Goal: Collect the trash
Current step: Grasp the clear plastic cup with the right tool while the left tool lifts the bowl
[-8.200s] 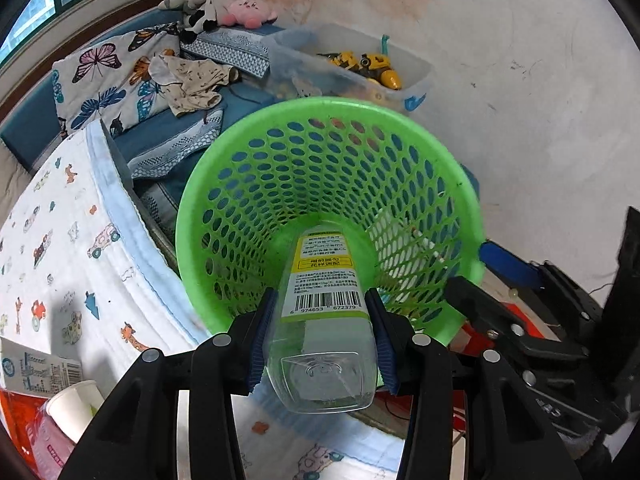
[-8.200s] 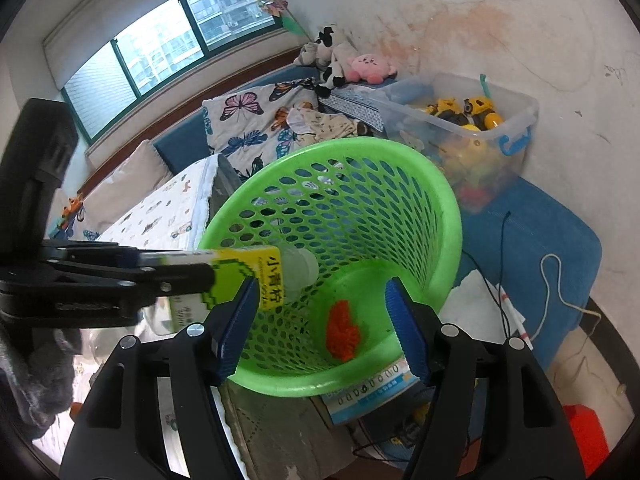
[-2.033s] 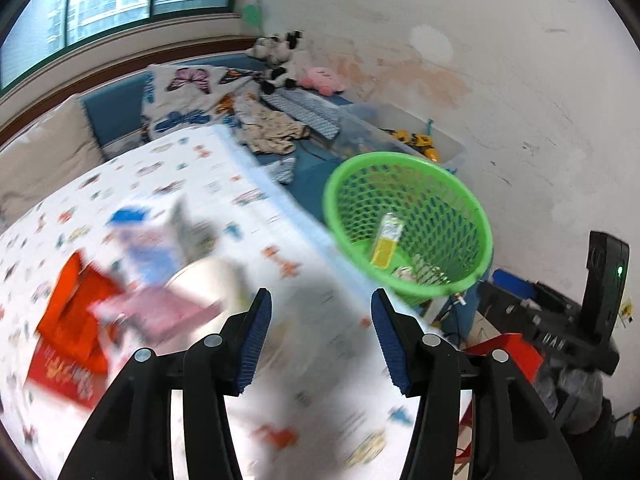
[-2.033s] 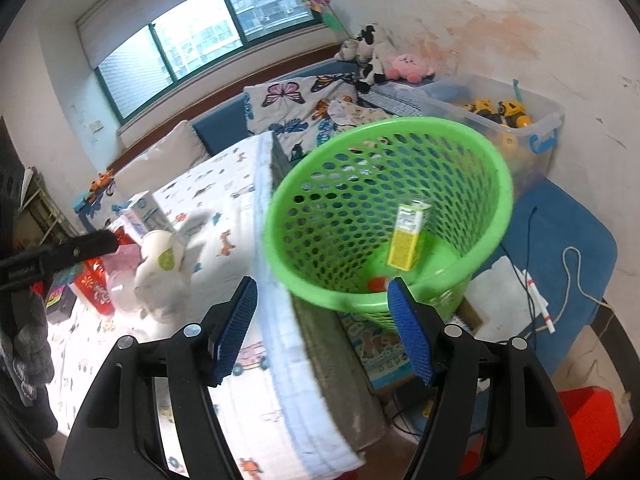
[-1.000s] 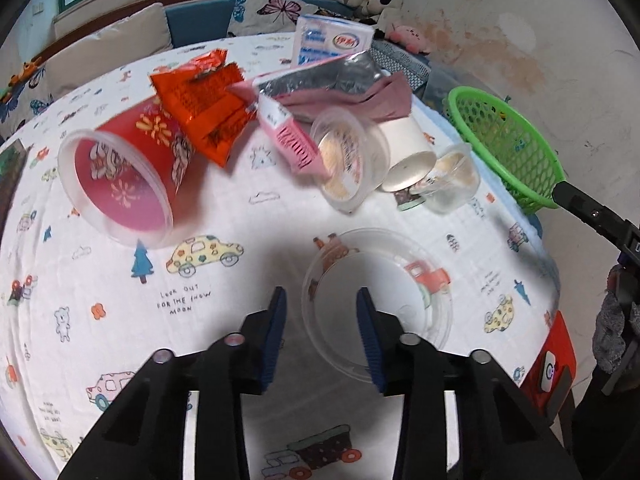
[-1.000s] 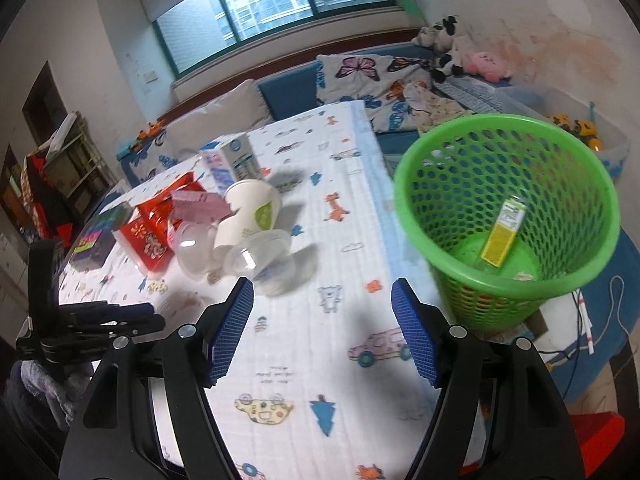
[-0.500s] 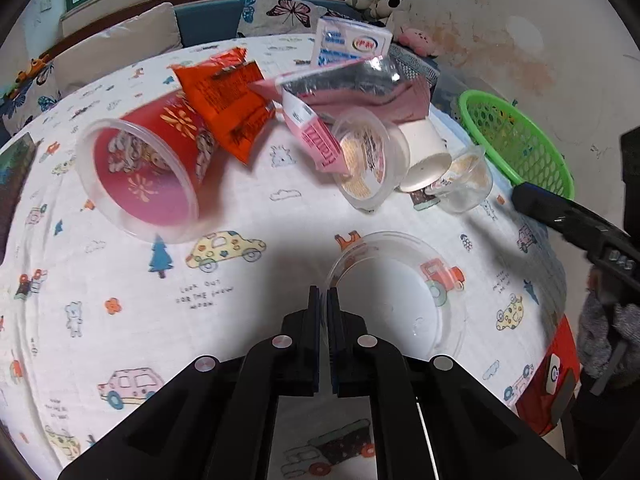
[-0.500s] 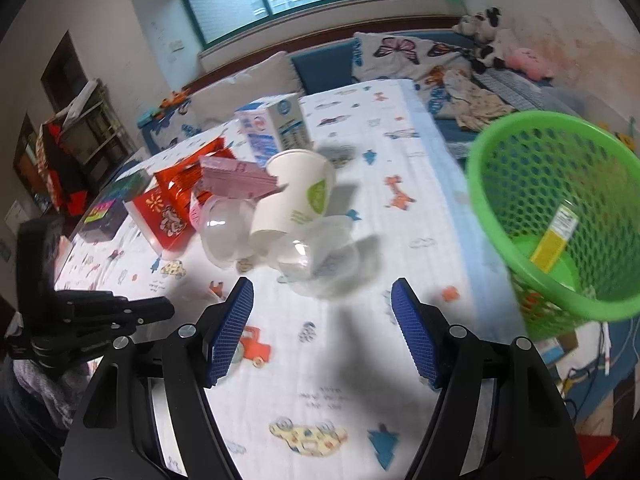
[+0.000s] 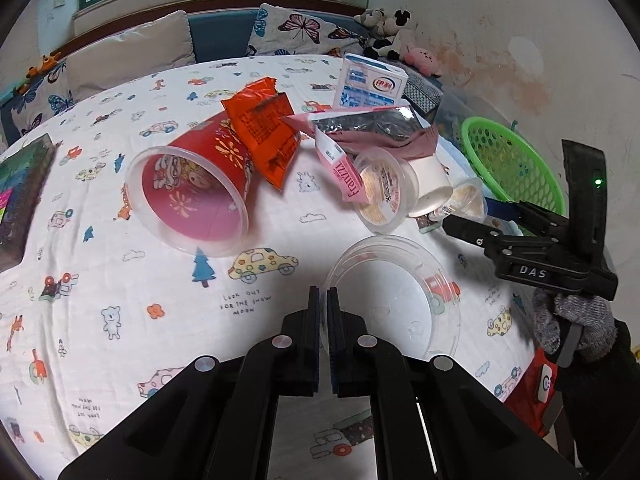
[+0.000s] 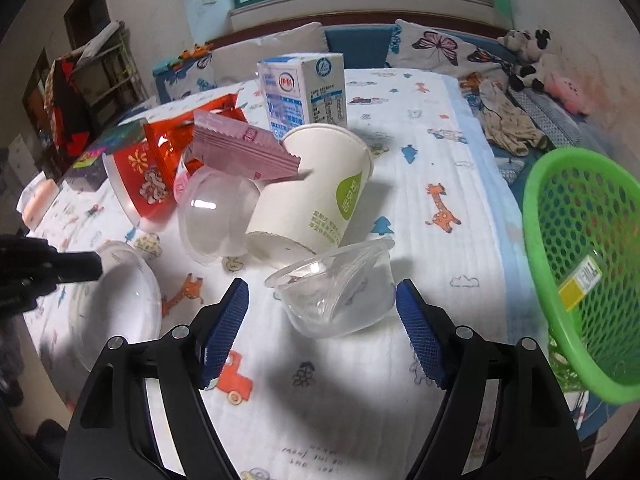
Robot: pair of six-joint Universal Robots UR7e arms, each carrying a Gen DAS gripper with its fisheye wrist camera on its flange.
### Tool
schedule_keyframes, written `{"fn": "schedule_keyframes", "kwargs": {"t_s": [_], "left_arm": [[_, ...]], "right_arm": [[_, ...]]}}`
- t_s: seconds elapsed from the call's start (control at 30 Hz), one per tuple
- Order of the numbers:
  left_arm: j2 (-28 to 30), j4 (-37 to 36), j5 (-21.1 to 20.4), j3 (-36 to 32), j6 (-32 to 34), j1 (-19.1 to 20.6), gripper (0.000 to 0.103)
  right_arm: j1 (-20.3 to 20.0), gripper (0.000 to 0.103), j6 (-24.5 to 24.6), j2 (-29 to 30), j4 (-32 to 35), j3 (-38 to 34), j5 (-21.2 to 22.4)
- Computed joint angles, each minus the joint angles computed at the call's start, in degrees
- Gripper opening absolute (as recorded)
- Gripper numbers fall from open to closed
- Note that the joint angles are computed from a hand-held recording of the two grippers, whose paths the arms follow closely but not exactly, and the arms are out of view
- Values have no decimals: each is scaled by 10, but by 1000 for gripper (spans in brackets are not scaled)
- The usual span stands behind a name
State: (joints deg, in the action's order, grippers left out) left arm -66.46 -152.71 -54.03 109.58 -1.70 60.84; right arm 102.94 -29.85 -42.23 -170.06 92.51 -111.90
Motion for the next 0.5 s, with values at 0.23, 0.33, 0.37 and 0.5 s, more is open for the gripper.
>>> {"fn": "schedule_keyframes", "kwargs": {"t_s": [0.23,0.33,0.37,0.5], "left_arm": [[4,1,-1,-5,1,-3,4],[5,0,-4,-7,4,-7,4],[5,0,-6,-8,5,-9,4],[7,0,-15,-13,10,-16,4]], "right_arm": [[-4,66,-10,-3,-8,7,10],[-5,66,-6,-12,-18,17,14],[-6,66,-2,-18,-18,22,17],[-6,66,9,-36,-29,39,21]]}}
